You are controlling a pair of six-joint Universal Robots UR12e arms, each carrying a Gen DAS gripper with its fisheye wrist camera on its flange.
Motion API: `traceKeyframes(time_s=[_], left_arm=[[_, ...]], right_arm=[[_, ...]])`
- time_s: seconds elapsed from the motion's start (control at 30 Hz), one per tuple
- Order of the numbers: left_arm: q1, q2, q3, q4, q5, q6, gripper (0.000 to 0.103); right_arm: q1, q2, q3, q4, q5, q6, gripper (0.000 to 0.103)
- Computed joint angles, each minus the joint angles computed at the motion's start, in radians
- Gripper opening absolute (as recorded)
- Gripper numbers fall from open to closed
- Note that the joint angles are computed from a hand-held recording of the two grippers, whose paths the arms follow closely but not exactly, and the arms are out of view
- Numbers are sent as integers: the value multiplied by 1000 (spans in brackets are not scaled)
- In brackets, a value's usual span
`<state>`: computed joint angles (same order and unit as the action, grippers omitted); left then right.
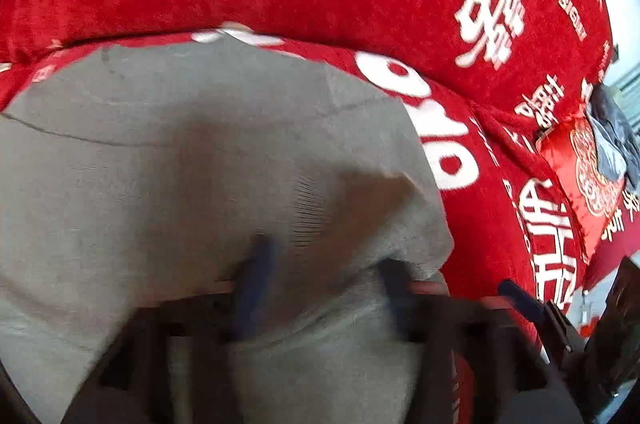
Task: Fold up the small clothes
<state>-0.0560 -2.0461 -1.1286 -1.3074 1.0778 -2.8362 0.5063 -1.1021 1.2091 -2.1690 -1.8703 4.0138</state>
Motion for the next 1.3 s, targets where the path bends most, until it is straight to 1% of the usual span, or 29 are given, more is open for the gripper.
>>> traceKeyframes(time_s=[0.03,0.07,0.13,0.17,0.2,0.27,0.33,0.4,0.47,0.53,0.57,0.6,0.63,0.67,0.7,0.73,0.77,0.8,0.83,0.9,0.97,1.0,1.03,1.07,1.1,1.13,1.17,1.23,1.3], left_arm=[[8,10,-12,27,-13,-11,72],[23,18,-13,22,-54,5,72],[45,24,-5,-11,-101,27,72],[60,34,-14,-1,-115,23,72],[77,46,-32,31,-118,11,72],[95,55,-50,88,-90,-26,72],[113,59,-64,131,-43,-62,72],[128,49,-63,157,20,-109,72],[143,39,-60,171,62,-147,72],[156,27,-60,187,100,-188,72],[164,14,-50,170,115,-210,72],[168,2,-41,146,118,-217,72],[171,-1,-44,148,116,-215,72],[172,3,-56,177,130,-204,72],[169,2,-50,170,148,-177,72],[170,1,-43,154,146,-163,72],[175,3,-41,149,127,-154,72],[182,9,-48,165,104,-156,72],[190,17,-62,203,83,-168,72],[192,16,-63,221,94,-177,72],[186,-5,-36,155,153,-161,72],[185,-10,-39,148,167,-134,72],[184,-1,-55,182,172,-103,72],[182,3,-57,183,186,-82,72],[183,7,-52,165,191,-67,72],[188,12,-52,164,169,-64,72],[194,20,-58,174,150,-60,72],[204,29,-64,217,132,-49,72],[210,23,-53,261,135,-68,72]], right_arm=[[2,0,0,-6,-2,-5,100],[3,-1,0,-17,0,-12,100],[4,0,0,-42,12,-27,100],[4,2,0,-60,21,-35,100],[3,4,-2,-78,31,-41,100],[0,13,-9,-120,58,-44,100],[-5,23,-15,-163,95,-34,100],[-15,40,-25,-203,161,-22,100],[-18,67,-60,-171,188,-3,96],[-22,82,-75,-167,211,14,85],[-27,89,-79,-166,228,35,81],[-32,96,-84,-159,246,61,67],[-35,102,-90,-150,251,78,52],[-37,105,-93,-150,249,82,43],[-39,107,-96,-147,255,84,25],[-41,107,-99,-142,258,94,19],[-40,105,-98,-152,252,96,18],[-37,103,-100,-162,232,88,17],[-33,102,-102,-173,205,72,17],[-24,105,-111,-177,161,52,17],[-28,113,-121,-147,175,67,17],[-34,120,-130,-115,201,78,17],[-38,123,-132,-95,221,81,19],[-41,121,-124,-94,233,87,24],[-41,110,-106,-118,228,98,29],[-40,101,-101,-106,207,114,44],[-37,93,-99,-87,177,125,55],[-25,69,-83,-74,94,131,59],[-7,59,-94,-37,5,106,59]])
